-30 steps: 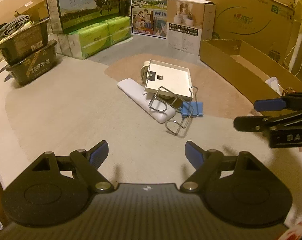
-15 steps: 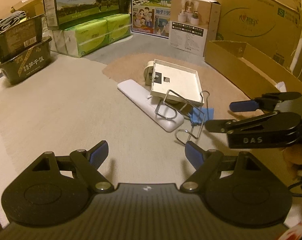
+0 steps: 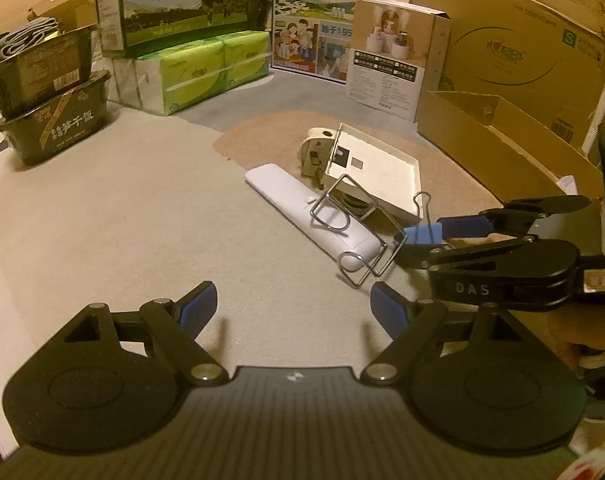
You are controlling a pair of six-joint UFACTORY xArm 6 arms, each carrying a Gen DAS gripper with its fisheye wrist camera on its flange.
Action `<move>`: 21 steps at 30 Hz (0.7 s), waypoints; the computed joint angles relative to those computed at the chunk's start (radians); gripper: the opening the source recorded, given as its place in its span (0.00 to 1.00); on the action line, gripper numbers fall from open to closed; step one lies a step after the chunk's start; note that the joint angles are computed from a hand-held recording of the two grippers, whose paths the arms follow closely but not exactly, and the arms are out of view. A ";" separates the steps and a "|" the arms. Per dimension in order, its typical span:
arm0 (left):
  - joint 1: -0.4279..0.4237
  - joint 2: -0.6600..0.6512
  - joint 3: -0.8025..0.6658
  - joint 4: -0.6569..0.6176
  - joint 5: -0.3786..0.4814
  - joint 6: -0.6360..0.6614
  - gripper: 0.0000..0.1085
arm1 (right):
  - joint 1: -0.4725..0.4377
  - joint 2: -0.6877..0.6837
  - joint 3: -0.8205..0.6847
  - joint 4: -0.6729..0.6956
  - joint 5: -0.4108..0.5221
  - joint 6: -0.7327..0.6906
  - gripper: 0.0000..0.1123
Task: Organize rigid objects
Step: 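Move the right gripper to the blue binder clip and grasp it, then grasp the metal wire holder with the left gripper while the right gripper holds the clip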
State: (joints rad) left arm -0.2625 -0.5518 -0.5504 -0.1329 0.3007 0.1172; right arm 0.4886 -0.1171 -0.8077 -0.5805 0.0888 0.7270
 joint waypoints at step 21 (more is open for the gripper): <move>-0.097 0.243 -0.157 -0.028 -0.118 0.494 0.82 | -0.055 -0.187 0.181 0.155 0.020 -0.149 0.36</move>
State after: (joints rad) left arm -0.3596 -0.3088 -0.7072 -0.1613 0.1825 0.6109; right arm 0.4338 -0.3040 -0.6264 -0.4253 0.1086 0.5777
